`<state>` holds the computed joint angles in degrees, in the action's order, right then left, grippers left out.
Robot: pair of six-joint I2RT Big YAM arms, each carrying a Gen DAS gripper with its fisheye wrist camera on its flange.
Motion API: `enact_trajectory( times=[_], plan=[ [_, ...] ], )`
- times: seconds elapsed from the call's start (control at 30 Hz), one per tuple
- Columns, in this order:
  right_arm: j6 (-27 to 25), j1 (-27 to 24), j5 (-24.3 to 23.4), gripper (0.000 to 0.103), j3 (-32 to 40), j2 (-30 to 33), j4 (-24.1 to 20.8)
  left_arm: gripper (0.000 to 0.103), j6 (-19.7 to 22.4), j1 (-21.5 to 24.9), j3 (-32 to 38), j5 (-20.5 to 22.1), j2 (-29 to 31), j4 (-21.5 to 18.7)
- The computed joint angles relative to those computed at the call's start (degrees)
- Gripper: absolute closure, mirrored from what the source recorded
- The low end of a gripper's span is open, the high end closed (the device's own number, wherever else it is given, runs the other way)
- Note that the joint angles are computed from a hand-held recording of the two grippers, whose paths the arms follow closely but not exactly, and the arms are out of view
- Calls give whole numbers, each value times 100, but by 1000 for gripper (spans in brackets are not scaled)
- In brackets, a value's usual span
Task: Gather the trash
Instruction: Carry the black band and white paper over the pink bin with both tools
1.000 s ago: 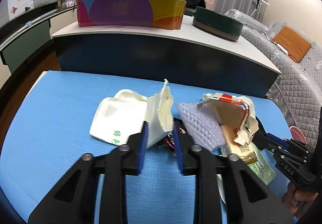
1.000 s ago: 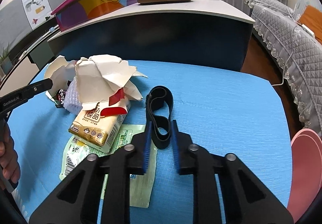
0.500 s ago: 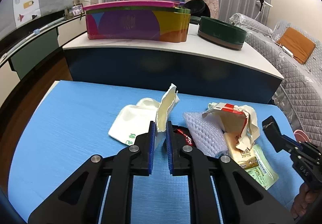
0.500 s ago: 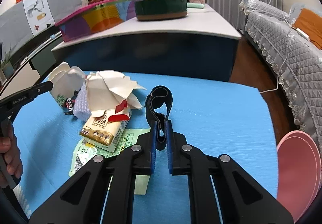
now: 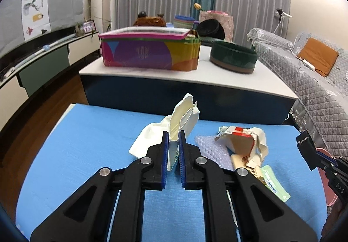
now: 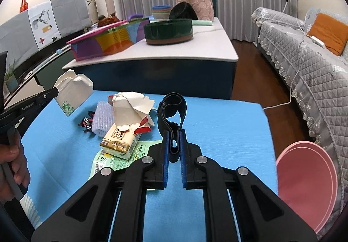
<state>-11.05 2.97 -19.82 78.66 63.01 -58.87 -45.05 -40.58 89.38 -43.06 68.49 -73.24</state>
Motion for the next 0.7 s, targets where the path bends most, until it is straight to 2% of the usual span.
enact_trajectory(
  times=[0.17,0.4,0.7],
  plan=[
    [-62,-213,-136,94,37,-195,-77,94,-88,-224,138,-214,-38,-133],
    [-126,-644,-346,94,197,-346,-176,94,-277,-595,345,-250,-5,-318],
    [-208,-1207,-687,94,385,-430,-222,94,-336,-987,975,-314,405,-522]
  ],
)
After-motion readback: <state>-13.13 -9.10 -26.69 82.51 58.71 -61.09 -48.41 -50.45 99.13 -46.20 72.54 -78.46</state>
